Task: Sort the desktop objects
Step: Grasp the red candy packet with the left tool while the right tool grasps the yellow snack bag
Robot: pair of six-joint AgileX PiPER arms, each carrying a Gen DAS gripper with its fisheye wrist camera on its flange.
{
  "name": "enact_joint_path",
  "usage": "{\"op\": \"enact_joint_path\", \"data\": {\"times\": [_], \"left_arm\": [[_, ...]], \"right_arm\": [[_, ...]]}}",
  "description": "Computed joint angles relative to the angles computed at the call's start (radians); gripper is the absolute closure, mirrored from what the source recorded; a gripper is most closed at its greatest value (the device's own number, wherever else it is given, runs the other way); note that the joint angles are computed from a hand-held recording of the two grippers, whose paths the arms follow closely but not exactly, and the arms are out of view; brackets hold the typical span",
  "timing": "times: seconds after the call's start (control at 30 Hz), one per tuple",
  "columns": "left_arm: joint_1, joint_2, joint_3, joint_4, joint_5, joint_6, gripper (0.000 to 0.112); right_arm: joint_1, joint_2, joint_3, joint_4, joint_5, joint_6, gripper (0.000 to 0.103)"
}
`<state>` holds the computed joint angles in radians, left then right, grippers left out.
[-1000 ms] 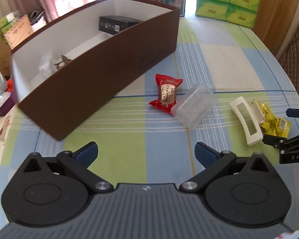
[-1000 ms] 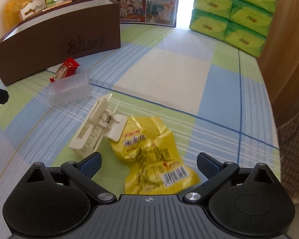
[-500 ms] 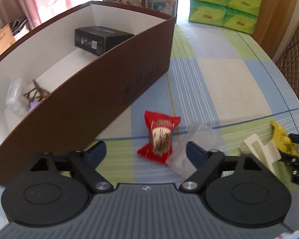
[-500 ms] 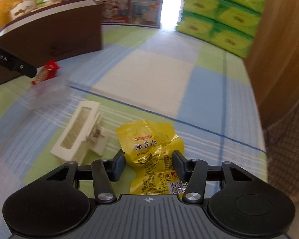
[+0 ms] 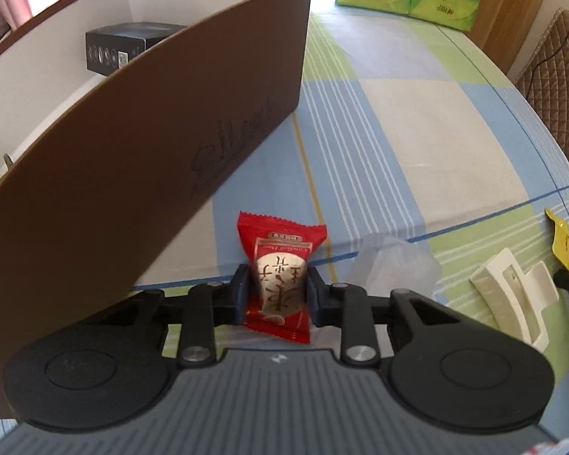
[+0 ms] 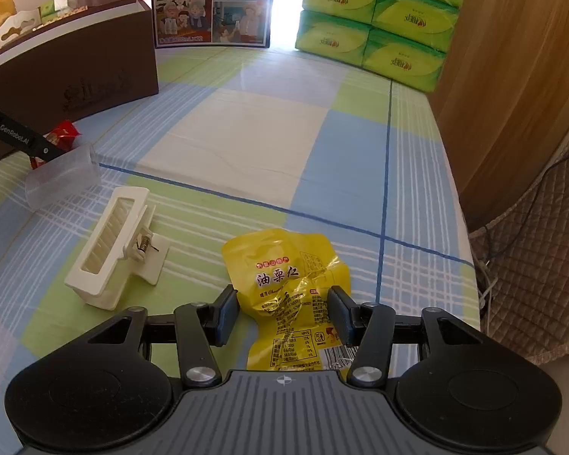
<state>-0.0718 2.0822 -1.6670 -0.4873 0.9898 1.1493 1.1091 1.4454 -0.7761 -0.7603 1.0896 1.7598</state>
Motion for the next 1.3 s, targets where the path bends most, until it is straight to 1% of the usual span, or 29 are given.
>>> {"op": "enact_joint_path", "data": {"times": [0.03,0.17,0.37,0.5,0.6,0.73,1.0,1.23,1.3], "left_arm": [[0.008,-0.008,0.012,-0.007,-0.005,0.018,0.09],[0.043,-0.032,0.045,0.002,-0.018,0.036,0.091],[0.12,-0.058,0.059,0.026,0.021,0.028,0.091],[0.163,-0.091,0.095,0.029,0.039,0.04,0.091],[0.186,-0.119,0.125,0.018,0.046,0.052,0.091],[0.21,-0.152,0.153,-0.004,0.059,0.074,0.091],[0.253,-0.215,0.201,-0.042,0.078,0.108,0.091],[0.312,-0.262,0.207,-0.086,0.119,0.141,0.091],[0.331,-0.271,0.199,-0.098,0.136,0.146,0.091]], "right_arm": [[0.0,0.001,-0.001,0.001,0.002,-0.004,0.055],[-0.003,-0.002,-0.001,0.004,0.001,-0.012,0.055],[-0.02,-0.016,0.015,-0.003,-0.018,-0.016,0.054],[-0.032,-0.009,-0.005,0.001,-0.012,-0.057,0.059],[-0.026,-0.033,-0.013,-0.005,-0.01,-0.05,0.064],[-0.005,-0.058,-0.045,-0.002,0.005,-0.061,0.065],[0.067,-0.067,-0.141,-0.027,0.075,-0.062,0.065],[0.101,-0.034,-0.23,-0.063,0.093,-0.087,0.065],[0.107,-0.023,-0.256,-0.069,0.086,-0.103,0.065]]}}
